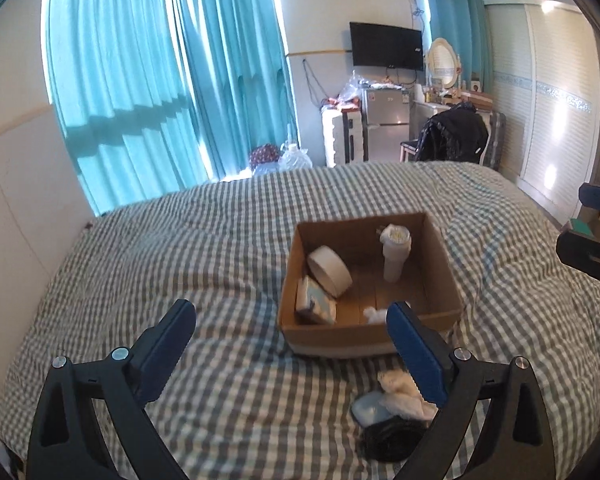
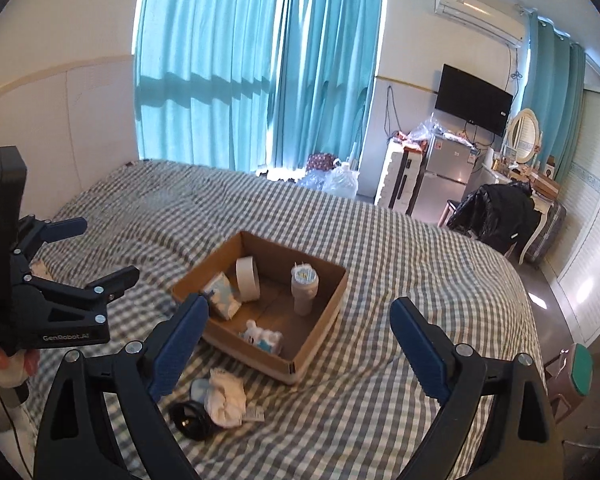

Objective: Organize objects
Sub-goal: 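Move both tools back toward the black lid and white cloth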

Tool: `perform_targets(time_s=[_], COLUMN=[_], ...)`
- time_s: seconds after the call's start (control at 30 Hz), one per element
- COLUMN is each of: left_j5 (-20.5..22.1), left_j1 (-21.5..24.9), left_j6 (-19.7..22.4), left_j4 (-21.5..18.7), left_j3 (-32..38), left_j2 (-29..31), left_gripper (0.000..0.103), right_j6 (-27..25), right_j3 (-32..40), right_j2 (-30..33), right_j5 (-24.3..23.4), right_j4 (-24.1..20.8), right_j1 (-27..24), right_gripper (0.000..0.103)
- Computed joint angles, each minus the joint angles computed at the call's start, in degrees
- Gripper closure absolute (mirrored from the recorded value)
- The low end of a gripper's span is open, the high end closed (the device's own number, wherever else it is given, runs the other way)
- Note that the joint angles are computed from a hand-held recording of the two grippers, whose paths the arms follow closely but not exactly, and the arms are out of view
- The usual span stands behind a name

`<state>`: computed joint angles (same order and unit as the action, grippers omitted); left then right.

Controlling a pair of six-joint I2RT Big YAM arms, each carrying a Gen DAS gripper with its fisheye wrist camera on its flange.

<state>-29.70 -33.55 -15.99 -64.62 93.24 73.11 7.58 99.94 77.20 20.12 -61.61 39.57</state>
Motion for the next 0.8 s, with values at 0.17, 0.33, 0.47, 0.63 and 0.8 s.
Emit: perform_targets(time_s=[0.17, 0.33, 0.47, 0.63, 0.8], left_j5=[1.23, 3.42, 4.84, 9.62, 11.10], left_j1=[-1.13, -3.31, -3.94, -2.44, -3.10], left_j6=[-4.46, -6.23, -6.35, -7.72, -6.98], left_j4=[0.36, 0.96, -0.12, 2.23, 1.62], left_j3=[-6.65, -12.84, -15.94, -18.34, -20.46], left_j2=[-0.28, 0.53, 1.82, -0.06, -1.24], left_gripper=[0.004, 0.004, 0.004, 0.004, 0.004], right_j6=[0.23, 2.55, 3.29, 4.51, 5.57], right_j3=[-7.02, -12.36, -14.63, -15.07, -15.12], right_j2=[-1.02, -0.55, 0.78, 2.13, 2.31], right_j5=[-2.27, -6.39, -8.40, -10.13, -10.68], right_j4=[1.93, 3.13, 3.54, 3.72, 3.76], right_j1=[-0.87, -2.90, -3.59, -3.87, -4.16], right_gripper=[0.010, 0.010, 0.010, 0.010, 0.010])
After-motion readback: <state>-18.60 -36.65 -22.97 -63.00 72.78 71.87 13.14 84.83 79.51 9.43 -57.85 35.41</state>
